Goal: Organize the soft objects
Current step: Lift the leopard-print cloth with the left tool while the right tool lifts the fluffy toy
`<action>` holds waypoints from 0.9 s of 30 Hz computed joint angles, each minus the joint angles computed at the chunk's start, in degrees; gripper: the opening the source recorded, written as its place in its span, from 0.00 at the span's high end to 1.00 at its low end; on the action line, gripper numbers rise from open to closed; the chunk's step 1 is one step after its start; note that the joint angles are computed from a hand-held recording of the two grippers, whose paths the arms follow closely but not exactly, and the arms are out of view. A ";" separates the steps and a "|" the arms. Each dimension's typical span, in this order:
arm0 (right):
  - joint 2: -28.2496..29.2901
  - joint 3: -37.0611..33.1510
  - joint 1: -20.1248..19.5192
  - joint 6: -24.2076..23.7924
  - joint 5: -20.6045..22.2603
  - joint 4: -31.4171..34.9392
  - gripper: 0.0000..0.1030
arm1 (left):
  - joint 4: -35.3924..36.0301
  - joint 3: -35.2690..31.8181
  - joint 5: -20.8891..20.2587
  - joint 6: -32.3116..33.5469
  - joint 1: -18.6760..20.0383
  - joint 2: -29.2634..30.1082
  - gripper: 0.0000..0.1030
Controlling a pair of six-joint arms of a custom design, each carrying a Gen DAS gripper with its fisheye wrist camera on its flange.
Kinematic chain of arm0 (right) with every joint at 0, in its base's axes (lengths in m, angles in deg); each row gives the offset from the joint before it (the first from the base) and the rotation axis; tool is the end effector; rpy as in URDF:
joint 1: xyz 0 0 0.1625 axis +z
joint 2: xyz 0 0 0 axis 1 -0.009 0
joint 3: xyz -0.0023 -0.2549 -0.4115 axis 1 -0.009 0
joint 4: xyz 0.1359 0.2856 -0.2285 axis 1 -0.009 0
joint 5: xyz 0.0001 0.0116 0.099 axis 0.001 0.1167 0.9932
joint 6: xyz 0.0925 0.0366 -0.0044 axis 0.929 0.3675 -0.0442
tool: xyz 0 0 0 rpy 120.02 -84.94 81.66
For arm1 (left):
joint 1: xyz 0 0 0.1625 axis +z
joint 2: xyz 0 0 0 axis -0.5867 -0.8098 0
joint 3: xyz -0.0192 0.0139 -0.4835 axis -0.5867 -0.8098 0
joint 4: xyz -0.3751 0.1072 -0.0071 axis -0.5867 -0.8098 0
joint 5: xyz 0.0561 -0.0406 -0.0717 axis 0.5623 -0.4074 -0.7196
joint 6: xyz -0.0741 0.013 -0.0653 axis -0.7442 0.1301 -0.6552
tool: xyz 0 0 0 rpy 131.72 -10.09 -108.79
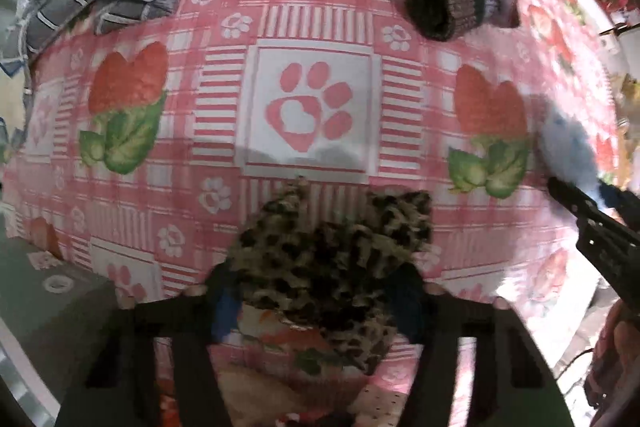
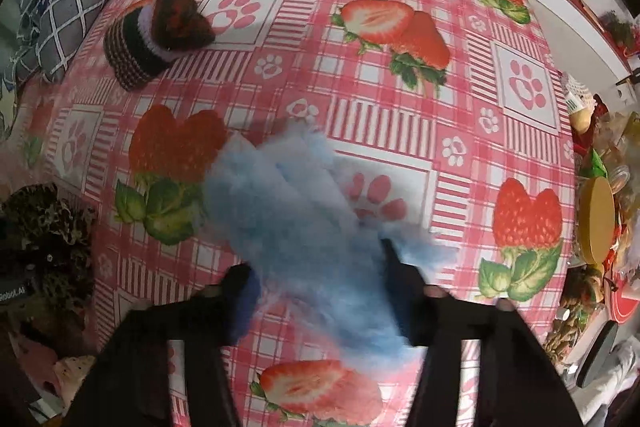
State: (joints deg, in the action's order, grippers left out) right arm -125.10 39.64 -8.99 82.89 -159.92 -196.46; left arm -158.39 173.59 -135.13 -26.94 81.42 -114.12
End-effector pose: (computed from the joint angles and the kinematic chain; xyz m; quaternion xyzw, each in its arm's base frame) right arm -0.0255 -0.5139 0.2719 -0.0986 -0.8996 0.0954 0.4146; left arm -0.3241 -0.5812 -0.0686 0.1733 0.9161 0.1025 0.3466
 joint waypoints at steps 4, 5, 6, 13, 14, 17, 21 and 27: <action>-3.76 -0.48 -1.49 2.16 4.22 4.71 0.65 | -1.57 1.00 1.21 3.51 -1.50 -0.08 0.74; -4.94 -0.59 -2.04 3.49 6.54 5.96 0.66 | -2.70 1.56 1.14 3.78 -1.71 -0.40 0.80; -5.74 -0.53 -2.30 4.41 7.99 6.49 0.66 | -3.50 2.03 1.01 3.88 -1.86 -0.81 0.80; -9.56 -0.33 -0.29 6.27 12.25 8.78 0.66 | -5.28 3.51 1.74 4.16 -2.74 -4.24 0.80; -9.91 -0.67 0.31 6.81 12.88 9.49 0.66 | -5.55 3.76 1.97 4.19 -2.87 -4.87 0.80; -10.50 -0.38 2.70 8.59 13.70 9.89 0.66 | -6.10 4.70 2.88 4.15 -3.30 -7.04 0.80; -10.78 0.40 6.67 11.72 14.07 10.17 0.66 | -6.33 6.09 4.05 3.51 -4.65 -9.50 0.80; -8.93 0.44 12.56 15.20 12.77 10.40 0.66 | -5.86 7.73 5.83 3.01 -5.14 -12.80 0.80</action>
State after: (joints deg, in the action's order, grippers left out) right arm -134.02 40.08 3.57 98.09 -147.16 -186.06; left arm -164.25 181.32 -129.30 -23.93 76.28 -126.92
